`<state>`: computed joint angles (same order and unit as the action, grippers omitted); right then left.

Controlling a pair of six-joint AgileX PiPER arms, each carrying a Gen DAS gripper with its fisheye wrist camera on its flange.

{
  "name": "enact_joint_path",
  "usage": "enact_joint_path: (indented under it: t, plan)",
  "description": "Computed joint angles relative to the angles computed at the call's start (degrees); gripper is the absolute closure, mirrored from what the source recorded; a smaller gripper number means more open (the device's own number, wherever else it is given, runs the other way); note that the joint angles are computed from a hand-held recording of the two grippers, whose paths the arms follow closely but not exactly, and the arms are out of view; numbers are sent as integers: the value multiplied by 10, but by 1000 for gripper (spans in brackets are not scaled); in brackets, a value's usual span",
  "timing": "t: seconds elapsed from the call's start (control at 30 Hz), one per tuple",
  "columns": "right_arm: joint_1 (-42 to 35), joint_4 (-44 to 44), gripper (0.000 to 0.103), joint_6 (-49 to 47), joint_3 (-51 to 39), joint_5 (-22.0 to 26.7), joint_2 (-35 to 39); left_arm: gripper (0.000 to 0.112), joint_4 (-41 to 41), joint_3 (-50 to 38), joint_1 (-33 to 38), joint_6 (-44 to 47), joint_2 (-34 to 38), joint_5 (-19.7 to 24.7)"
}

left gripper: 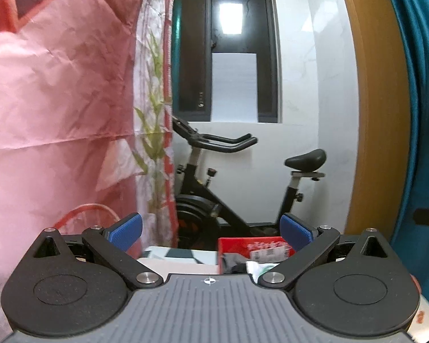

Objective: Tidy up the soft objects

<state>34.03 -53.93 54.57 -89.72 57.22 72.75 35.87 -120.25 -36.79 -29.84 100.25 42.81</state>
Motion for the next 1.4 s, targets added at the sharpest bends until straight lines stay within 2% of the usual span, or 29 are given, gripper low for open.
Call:
enact_joint_path:
  t: [0.3, 0.5, 1.4]
  plan:
    - [4, -14, 0, 30, 30, -1, -19, 9, 34, 13, -20, -29, -5, 4]
    - [2, -16, 0, 33, 34, -5, -21, 9, -1, 6, -11, -4, -2, 10]
    - [7, -20, 0, 30, 27, 5, -21, 9, -17, -18, -7, 30, 10, 33]
